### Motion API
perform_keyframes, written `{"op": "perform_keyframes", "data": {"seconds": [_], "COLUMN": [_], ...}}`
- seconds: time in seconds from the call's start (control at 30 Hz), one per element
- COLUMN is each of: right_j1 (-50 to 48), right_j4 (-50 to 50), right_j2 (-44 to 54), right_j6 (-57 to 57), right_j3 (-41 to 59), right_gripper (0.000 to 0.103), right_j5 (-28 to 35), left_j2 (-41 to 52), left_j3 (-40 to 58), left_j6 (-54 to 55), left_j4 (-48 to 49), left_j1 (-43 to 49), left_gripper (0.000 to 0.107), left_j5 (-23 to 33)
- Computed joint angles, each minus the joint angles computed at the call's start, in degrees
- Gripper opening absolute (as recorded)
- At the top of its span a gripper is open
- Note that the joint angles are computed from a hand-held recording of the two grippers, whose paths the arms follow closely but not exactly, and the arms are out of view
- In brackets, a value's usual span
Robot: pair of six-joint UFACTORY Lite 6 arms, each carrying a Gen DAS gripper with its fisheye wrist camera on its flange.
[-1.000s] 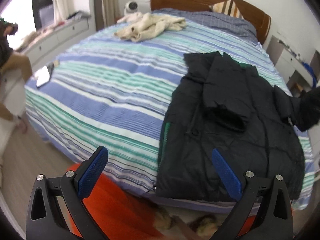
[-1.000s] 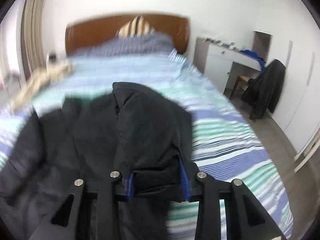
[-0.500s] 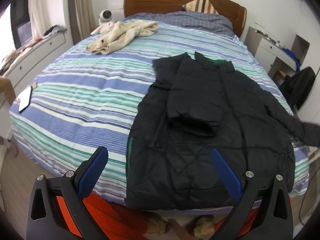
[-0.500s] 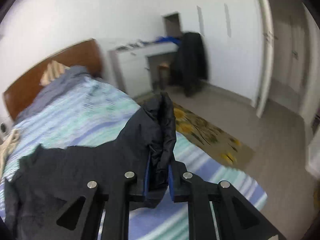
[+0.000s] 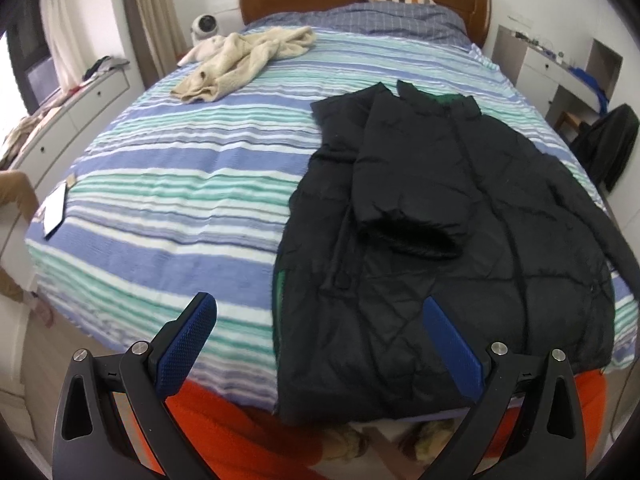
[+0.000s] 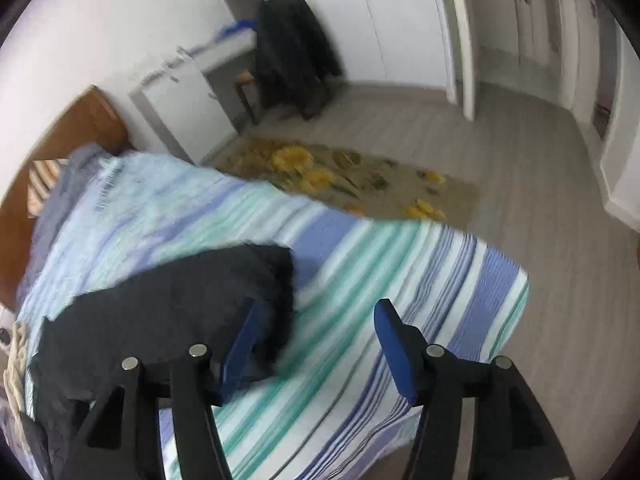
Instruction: Fold large clothes
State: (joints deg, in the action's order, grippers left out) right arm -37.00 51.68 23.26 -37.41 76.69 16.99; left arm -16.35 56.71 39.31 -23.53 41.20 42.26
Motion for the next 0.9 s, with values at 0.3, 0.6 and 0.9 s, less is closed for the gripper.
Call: {"op": "perform_keyframes", "data": {"seconds": [0.3, 0.6, 0.9], "right_j1": [10.65, 20.01, 35.00], "right_j4": [2.15, 10.46, 31.01], "right_j2": [17.81, -4.72, -19.97], "right_j6": [-5.83, -15.06, -29.46], "right_j3": [12.00, -10.51, -26.87], "right_gripper": [0.060, 0.061, 0.061], "right_j5": [3.67, -6.89, -9.22], "left_j2": [12.83, 28.57, 35.72], "left_j3": [10.95, 19.03, 21.85], "left_j6": [8.16, 4.95, -5.62], "left_j4": [-7.29, -12.55, -10.54], "left_j1": [-6.98, -6.32, -12.41], "left_gripper": [0.103, 0.102, 0.022], "left_j5": [1.24, 9.73, 2.24]}}
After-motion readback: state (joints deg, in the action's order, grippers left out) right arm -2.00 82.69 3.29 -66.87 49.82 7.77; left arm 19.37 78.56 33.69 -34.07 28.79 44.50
